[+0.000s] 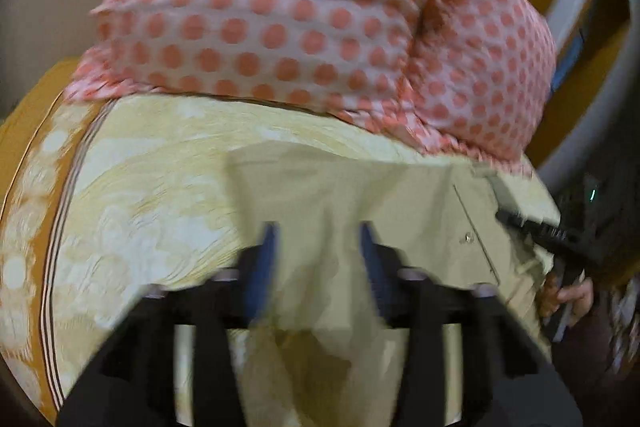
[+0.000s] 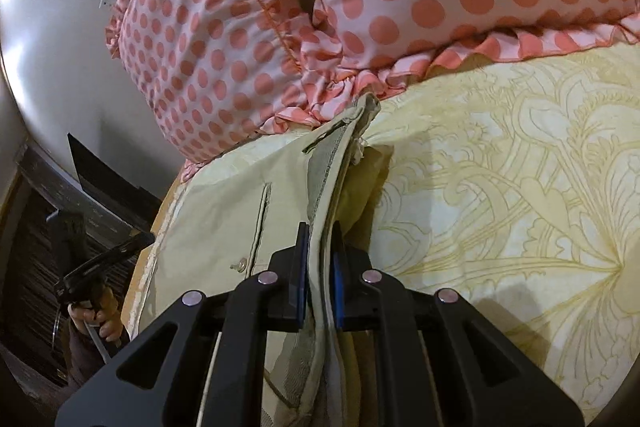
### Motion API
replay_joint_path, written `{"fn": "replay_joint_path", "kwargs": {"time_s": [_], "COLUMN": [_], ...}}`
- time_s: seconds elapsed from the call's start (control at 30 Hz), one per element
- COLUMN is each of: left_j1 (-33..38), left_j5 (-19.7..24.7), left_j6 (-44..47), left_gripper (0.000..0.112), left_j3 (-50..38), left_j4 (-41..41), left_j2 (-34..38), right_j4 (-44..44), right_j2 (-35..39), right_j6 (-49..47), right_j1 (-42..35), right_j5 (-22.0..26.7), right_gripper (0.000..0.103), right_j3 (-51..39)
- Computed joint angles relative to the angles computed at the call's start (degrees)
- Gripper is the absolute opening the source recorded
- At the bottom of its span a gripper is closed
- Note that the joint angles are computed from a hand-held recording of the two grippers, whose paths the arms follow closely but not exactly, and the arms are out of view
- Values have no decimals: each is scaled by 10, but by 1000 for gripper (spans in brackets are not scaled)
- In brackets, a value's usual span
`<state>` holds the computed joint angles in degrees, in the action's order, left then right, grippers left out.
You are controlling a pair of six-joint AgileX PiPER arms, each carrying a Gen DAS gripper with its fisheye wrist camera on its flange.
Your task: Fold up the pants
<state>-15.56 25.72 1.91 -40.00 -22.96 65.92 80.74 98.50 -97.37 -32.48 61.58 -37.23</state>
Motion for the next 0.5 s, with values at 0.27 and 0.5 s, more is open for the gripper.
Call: {"fn": "replay_joint_path", "kwargs": {"time_s": [0.27, 0.5], "left_j1": [58, 61], "left_j5": [48, 47], "left_j6": [64, 104], "left_gripper": [52, 24], "left_j3": [-56, -81], "left_j4": [-77, -119], "left_j2": [130, 174], "right_j4": [0, -12], "right_j2": [12, 32], "right_j6": [12, 51], "right_j1": [4, 26], "right_j5": [-5, -23], "right_gripper": [13, 21], "right_j3": [-3, -29]}}
